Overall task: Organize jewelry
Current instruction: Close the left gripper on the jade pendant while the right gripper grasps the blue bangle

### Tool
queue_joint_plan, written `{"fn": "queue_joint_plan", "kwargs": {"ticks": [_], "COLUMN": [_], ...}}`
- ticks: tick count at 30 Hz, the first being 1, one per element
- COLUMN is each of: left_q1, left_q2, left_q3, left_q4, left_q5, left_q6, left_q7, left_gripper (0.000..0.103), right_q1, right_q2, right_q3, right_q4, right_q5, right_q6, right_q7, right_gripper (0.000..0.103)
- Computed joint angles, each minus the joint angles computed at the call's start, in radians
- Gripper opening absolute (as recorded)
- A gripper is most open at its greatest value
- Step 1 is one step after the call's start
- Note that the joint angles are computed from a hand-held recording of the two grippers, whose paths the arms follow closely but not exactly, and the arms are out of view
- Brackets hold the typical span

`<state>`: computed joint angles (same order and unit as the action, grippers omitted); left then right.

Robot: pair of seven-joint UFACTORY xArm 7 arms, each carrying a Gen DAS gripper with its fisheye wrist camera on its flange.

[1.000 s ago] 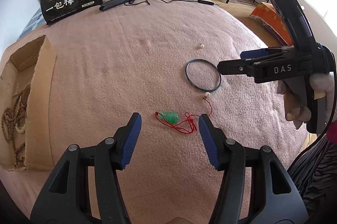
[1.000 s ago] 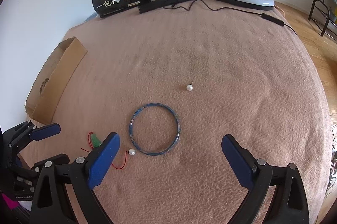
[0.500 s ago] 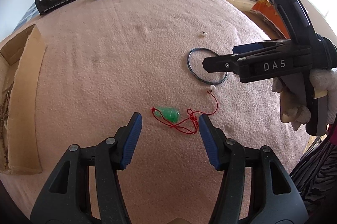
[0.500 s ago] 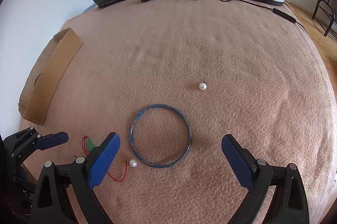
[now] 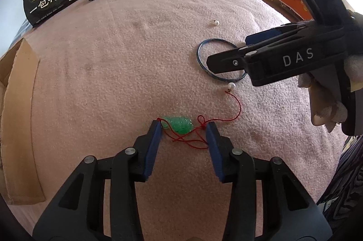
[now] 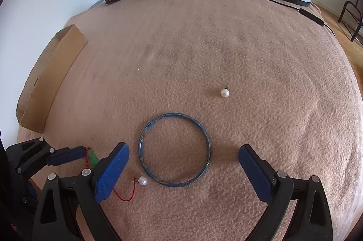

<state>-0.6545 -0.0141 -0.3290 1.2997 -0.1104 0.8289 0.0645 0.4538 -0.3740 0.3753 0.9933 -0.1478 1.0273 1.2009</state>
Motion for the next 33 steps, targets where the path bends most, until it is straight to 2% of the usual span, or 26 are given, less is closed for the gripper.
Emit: {"fn": "queue_joint_plan", "kwargs": {"ticks": [3,5,12,15,17,21,27,28,30,31,32,33], "left_q1": [0.001,0.002,0.005,0.006,0.006,0.008,0.013,0.013,0.01,0.009,0.009,0.009], "left_q2": [0.003,0.004,0.003,0.002,0.002,0.001,0.002,0.002,0.002,0.002,0.003,0.004], "left_q3": [0.001,0.002,0.003,0.004,0.003,0.005,0.008,0.008,0.004,0.003,0.003,0.003], "left_q4": [-0.001,-0.002,-0.005,-0.006,-0.007,-0.008,0.0,0.001,0.001,0.001,-0.001,0.0], "left_q5": [0.0,0.01,0.008,0.008,0.017,0.004,-0.016,-0.015,0.02,0.039,0.049,0.051], "left_q6": [-0.006,-0.007,-0.01,-0.011,-0.01,-0.009,0.001,-0.003,-0.017,-0.025,-0.037,-0.044], "left_q7": [0.002,-0.006,0.004,0.004,-0.002,0.002,0.001,-0.001,-0.015,-0.024,-0.029,-0.028], "left_gripper": [0.039,0.031,0.03,0.028,0.02,0.02,0.02,0.021,0.034,0.049,0.054,0.054], "right_q1": [0.003,0.005,0.015,0.024,0.033,0.044,0.051,0.051,0.051,0.05,0.05,0.05], "right_q2": [0.011,0.023,0.074,0.105,0.117,0.119,0.113,0.111,0.112,0.114,0.112,0.111], "right_q3": [0.002,0.003,0.01,0.013,0.012,0.003,-0.005,-0.005,-0.006,-0.006,-0.008,-0.009], "right_q4": [0.009,0.018,0.06,0.095,0.11,0.117,0.112,0.11,0.112,0.114,0.113,0.112], "right_q5": [-0.003,-0.008,-0.041,-0.065,-0.078,-0.086,-0.081,-0.08,-0.079,-0.079,-0.075,-0.073], "right_q6": [0.001,0.005,0.046,0.095,0.12,0.132,0.129,0.127,0.129,0.129,0.127,0.125], "right_q7": [-0.006,-0.01,-0.015,-0.024,-0.027,-0.023,-0.032,-0.032,-0.035,-0.036,-0.039,-0.041], "right_gripper": [0.098,0.098,0.099,0.093,0.088,0.074,0.074,0.074,0.074,0.074,0.074,0.073]}}
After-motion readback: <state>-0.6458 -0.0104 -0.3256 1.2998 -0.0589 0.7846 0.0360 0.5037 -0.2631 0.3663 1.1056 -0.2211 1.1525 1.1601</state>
